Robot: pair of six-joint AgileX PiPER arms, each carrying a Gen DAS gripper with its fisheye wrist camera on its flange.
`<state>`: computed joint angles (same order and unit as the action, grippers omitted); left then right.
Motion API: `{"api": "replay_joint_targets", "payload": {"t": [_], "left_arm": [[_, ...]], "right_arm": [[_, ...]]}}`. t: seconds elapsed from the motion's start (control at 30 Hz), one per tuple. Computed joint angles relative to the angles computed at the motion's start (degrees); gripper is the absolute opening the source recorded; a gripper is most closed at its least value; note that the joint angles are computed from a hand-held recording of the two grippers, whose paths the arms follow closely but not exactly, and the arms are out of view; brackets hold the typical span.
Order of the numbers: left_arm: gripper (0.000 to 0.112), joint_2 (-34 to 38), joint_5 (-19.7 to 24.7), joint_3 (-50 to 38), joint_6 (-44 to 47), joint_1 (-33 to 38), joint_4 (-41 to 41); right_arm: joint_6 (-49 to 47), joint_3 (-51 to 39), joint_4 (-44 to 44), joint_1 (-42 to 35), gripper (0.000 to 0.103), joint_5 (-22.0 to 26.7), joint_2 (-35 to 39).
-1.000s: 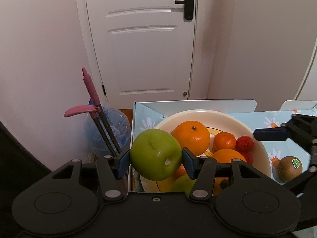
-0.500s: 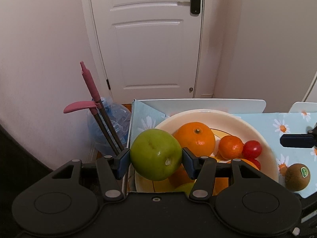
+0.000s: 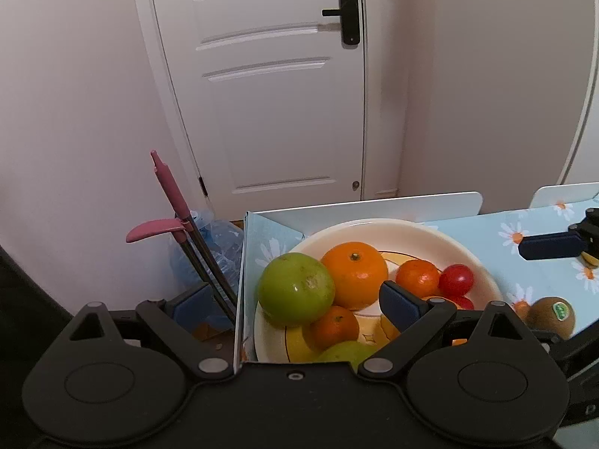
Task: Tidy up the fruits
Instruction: 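Open the right tool to drop the orange while the left tool releases the apple, then move both tools back toward the kiwi and the large apple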
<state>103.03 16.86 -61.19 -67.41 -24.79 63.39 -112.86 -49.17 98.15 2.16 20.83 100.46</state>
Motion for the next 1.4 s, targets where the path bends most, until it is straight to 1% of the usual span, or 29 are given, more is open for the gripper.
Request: {"api": "replay_joint_targets", "payload": {"t": [0.33, 0.43, 0.53, 0.67, 0.73, 0.8, 0.83, 0.87, 0.97, 1.07, 1.2, 1.4], "left_arm": [[0.098, -6.36, 0.39, 3.99, -2.18, -1.84, 1.95], [0.098, -8.57, 1.18, 5.41, -4.23, -3.18, 3.79], [0.098, -10.83, 3.44, 6.56, -6.11, -5.4, 5.04], [0.098, -13.55, 8.11, 7.36, -8.84, -9.61, 5.09], [0.098, -14.7, 11.24, 7.62, -10.98, -12.51, 5.2], [0.098, -15.17, 15.35, 7.39, -13.15, -16.18, 5.1], [0.098, -15.14, 17.28, 7.09, -13.89, -17.87, 4.91], [0.098, -14.99, 19.44, 6.71, -14.93, -19.95, 4.83], [0.098, -13.7, 24.44, 4.94, -16.99, -25.13, 3.65], [0.098, -11.43, 27.78, 2.58, -19.01, -29.25, 2.5], [0.098, -7.14, 30.27, -1.08, -21.67, -33.68, 1.52], [0.098, 1.14, 30.18, -7.64, -23.38, -36.24, -0.26]], "right_arm": [[3.63, 5.21, -1.38, -0.61, 0.103, -3.4, -8.46], [4.75, 7.46, -2.19, -2.55, 0.103, -2.67, -11.28], [7.17, 9.3, -5.24, -5.39, 0.103, -1.06, -14.16], [8.96, 11.38, -10.15, -11.51, 0.103, 3.36, -17.97], [9.9, 11.85, -13.33, -15.48, 0.103, 6.41, -19.37], [13.42, 11.61, -18.87, -19.21, 0.103, 8.62, -20.68], [15.62, 11.08, -21.92, -20.88, 0.103, 9.63, -21.13], [16.62, 10.6, -24.36, -23.41, 0.103, 11.69, -21.48], [15.47, 9.32, -27.39, -30.19, 0.103, 17.19, -21.18], [13.64, 7.38, -29.31, -36.29, 0.103, 21.57, -19.39], [11.04, 4.2, -31.15, -42.24, 0.103, 25.16, -15.2], [6.23, -1.2, -32.1, -47.1, 0.103, 27.0, -6.86]]}}
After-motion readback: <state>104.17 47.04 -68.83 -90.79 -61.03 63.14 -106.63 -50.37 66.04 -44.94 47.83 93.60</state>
